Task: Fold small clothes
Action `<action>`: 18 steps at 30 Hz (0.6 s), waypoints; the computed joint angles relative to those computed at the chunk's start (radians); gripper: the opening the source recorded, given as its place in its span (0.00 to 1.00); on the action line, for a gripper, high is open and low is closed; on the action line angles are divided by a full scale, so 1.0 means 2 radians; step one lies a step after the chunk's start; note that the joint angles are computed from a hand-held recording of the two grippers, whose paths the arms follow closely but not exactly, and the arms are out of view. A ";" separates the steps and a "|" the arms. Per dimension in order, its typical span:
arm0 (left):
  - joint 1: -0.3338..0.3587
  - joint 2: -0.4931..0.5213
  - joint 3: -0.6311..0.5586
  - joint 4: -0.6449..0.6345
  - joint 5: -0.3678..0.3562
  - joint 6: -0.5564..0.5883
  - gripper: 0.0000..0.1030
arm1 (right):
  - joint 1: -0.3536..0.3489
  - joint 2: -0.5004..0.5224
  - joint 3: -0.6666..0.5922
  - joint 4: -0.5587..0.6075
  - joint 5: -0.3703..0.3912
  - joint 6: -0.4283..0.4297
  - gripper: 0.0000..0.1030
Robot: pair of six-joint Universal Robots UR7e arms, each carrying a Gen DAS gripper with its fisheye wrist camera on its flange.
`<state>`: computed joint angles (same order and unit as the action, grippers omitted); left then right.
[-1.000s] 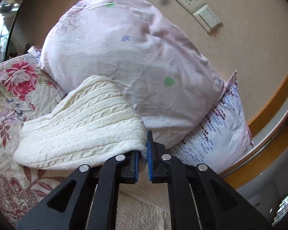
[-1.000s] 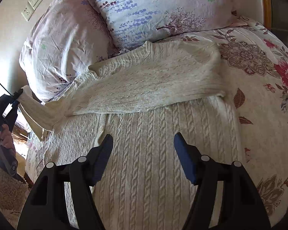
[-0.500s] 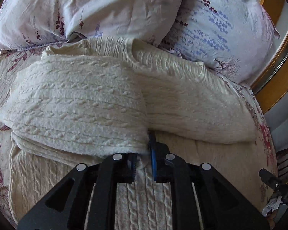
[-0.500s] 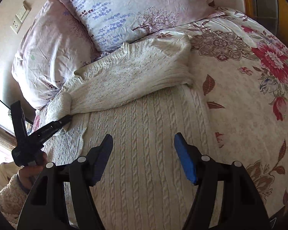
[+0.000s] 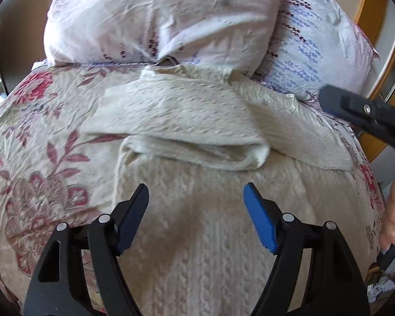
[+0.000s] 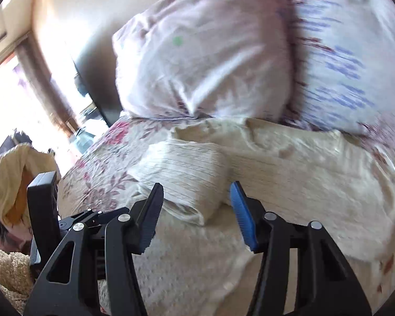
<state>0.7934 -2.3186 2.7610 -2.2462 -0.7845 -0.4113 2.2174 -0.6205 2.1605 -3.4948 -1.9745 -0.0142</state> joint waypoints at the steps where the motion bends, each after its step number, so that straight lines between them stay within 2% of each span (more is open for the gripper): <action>1: 0.009 -0.010 -0.002 0.015 0.003 -0.004 0.70 | 0.005 0.018 -0.029 0.023 0.008 -0.018 0.46; 3: 0.026 -0.029 -0.003 0.028 0.000 -0.002 0.68 | 0.015 0.055 -0.085 0.078 0.018 -0.047 0.42; 5: 0.025 -0.037 0.001 0.038 0.013 -0.003 0.68 | 0.021 0.089 -0.137 0.127 0.027 -0.064 0.42; 6: 0.034 -0.033 0.001 0.035 0.008 0.001 0.68 | 0.024 0.105 -0.160 0.151 0.027 -0.070 0.42; 9: 0.032 -0.067 0.006 0.050 0.006 0.010 0.68 | 0.032 0.148 -0.219 0.209 0.022 -0.084 0.42; 11: 0.033 -0.067 0.006 0.047 0.003 0.012 0.68 | 0.035 0.168 -0.248 0.244 0.012 -0.102 0.42; 13: 0.039 -0.071 0.004 0.043 -0.004 0.020 0.68 | 0.042 0.186 -0.269 0.270 -0.013 -0.119 0.42; 15: 0.046 -0.068 0.003 0.032 -0.010 0.028 0.68 | 0.048 0.201 -0.284 0.283 -0.045 -0.129 0.26; 16: 0.050 -0.057 0.005 0.015 -0.012 0.034 0.68 | 0.050 0.207 -0.289 0.287 -0.066 -0.128 0.07; 18: 0.053 -0.050 0.003 0.009 -0.014 0.037 0.69 | 0.044 0.201 -0.280 0.269 -0.067 -0.113 0.05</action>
